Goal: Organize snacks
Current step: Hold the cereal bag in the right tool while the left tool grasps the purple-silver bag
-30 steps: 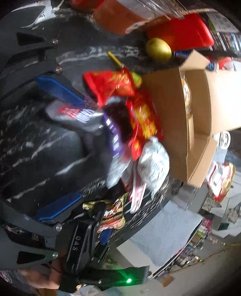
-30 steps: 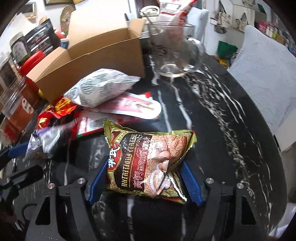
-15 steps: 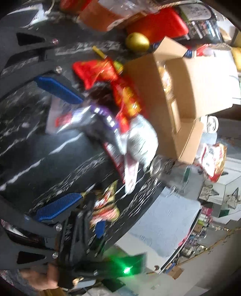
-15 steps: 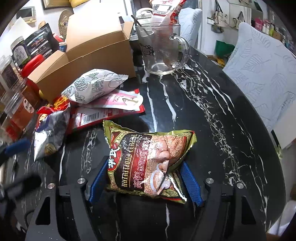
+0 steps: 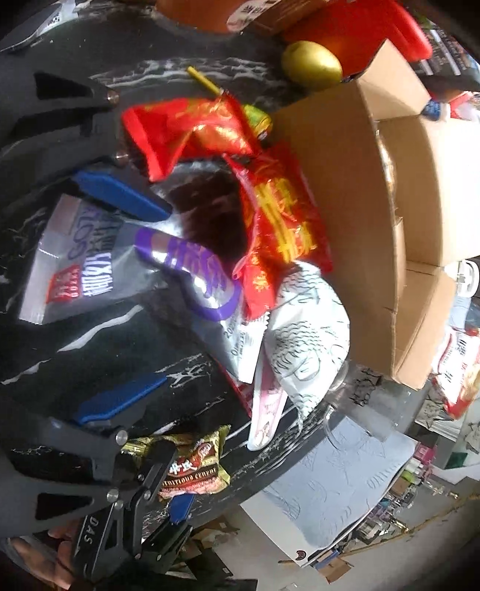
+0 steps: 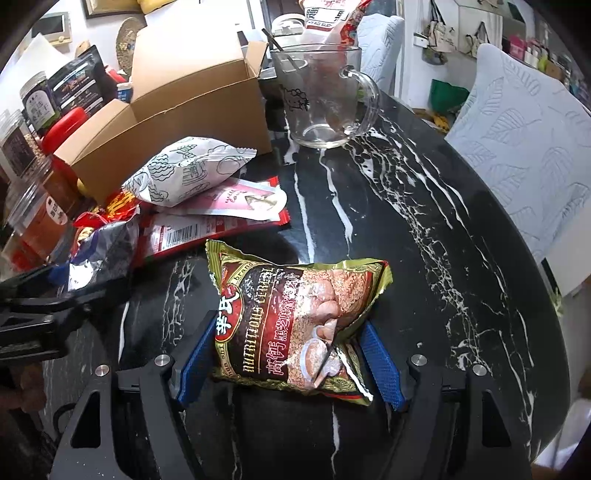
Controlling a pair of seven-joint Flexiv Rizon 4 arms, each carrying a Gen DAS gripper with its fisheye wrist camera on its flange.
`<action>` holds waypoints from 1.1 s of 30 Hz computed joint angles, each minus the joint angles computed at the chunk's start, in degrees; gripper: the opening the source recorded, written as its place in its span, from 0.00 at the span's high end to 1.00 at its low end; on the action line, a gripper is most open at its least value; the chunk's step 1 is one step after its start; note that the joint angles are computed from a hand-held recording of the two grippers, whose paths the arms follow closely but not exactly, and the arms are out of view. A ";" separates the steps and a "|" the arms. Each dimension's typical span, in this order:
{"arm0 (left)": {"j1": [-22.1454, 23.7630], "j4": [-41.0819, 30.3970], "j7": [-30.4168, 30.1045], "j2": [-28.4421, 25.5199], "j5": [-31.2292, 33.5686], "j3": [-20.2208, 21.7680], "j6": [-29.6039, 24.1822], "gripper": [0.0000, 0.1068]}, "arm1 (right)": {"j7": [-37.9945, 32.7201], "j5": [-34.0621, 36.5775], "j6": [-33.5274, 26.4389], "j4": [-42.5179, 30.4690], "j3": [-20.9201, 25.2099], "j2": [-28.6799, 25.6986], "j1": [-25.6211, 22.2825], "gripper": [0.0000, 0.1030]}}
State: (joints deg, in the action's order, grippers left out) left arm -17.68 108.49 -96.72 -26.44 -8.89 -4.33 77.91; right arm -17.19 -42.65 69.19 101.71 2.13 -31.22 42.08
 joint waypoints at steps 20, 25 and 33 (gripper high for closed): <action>-8.74 -9.01 -17.22 -2.48 19.64 9.45 -6.75 0.68 | 1.05 -1.23 0.18 0.28 -0.94 0.13 0.60 0.36; -9.54 -6.09 -19.31 -0.32 21.85 10.14 -4.74 0.68 | 3.99 -4.38 2.69 1.72 -2.42 0.79 1.18 0.46; -11.15 -1.46 -24.68 4.61 27.09 11.53 -3.92 0.68 | 6.50 -6.16 6.14 3.64 -2.47 1.74 1.19 0.51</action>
State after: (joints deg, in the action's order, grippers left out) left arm -28.83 107.03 -121.40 -21.82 18.19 7.20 73.99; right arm -10.69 -48.81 75.33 105.35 -0.34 -29.48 43.27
